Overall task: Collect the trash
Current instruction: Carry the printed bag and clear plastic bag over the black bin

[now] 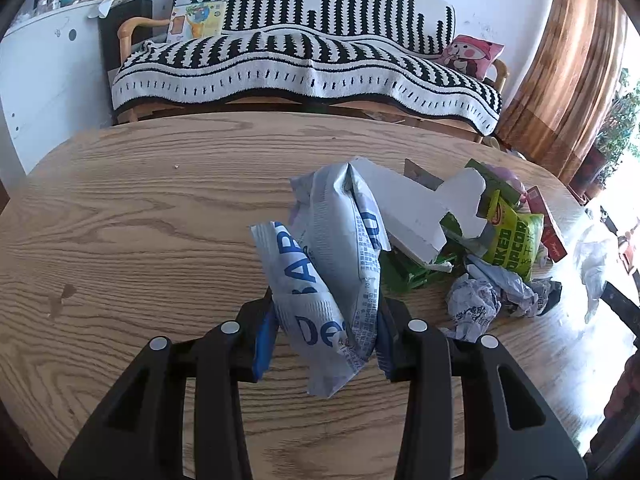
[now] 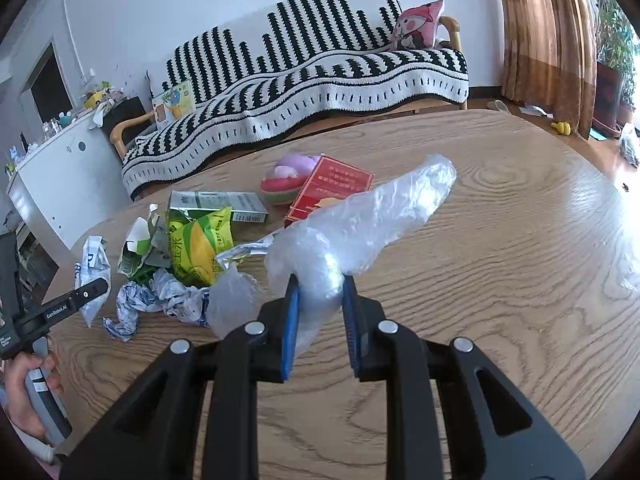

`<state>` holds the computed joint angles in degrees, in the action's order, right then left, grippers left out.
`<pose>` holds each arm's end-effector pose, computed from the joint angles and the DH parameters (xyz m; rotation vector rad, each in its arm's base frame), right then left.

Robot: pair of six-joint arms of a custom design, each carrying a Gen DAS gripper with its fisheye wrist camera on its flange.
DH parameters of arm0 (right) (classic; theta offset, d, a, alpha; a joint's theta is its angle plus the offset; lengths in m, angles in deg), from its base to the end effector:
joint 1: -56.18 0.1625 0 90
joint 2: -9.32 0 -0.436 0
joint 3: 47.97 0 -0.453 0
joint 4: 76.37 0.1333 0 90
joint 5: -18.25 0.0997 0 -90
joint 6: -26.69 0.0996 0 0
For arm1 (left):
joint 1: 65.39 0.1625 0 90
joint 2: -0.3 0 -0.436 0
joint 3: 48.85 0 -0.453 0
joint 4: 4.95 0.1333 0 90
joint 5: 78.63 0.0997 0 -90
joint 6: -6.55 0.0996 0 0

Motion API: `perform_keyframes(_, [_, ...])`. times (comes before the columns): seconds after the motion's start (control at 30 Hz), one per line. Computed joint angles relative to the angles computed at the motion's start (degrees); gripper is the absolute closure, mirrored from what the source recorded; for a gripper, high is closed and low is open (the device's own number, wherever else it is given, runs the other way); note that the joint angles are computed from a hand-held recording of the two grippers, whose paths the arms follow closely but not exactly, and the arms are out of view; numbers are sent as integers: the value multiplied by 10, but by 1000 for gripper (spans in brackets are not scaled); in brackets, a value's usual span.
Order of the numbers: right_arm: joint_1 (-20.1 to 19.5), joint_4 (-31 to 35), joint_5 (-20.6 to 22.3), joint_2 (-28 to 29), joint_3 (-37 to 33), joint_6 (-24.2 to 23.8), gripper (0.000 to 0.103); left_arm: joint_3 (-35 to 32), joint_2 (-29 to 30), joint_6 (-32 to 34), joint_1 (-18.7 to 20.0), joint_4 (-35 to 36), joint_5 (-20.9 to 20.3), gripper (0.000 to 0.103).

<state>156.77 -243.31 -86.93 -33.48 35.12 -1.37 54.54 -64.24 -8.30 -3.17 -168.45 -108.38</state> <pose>0.2529 -0.7694 0.1482 0.7729 -2.5602 0.8206 -0.1087 -0.6778 0.2880 -0.1437 2.1659 -1.0713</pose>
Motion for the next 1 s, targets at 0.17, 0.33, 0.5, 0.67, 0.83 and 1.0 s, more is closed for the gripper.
perform_keyframes(0.17, [2, -4, -5, 4, -2, 2, 82, -2, 0, -2, 0, 7, -1, 63])
perform_keyframes(0.33, [2, 0, -7, 6, -3, 4, 82, -4, 2, 2, -1, 3, 2, 63])
perform_keyframes(0.5, [0, 3, 6, 3, -1, 14, 82, 2, 2, 12, -12, -32, 12, 63])
perform_keyframes(0.67, [-2, -39, 8, -15, 18, 4, 82, 22, -5, 11, -33, -66, 16, 63])
perform_keyframes(0.83, [-23, -76, 37, -92, 86, 25, 82, 4, 31, 66, -87, -97, 12, 63])
perform_keyframes(1.0, [-58, -114, 23, -213, 174, -10, 82, -42, 92, 72, -144, -35, -106, 63])
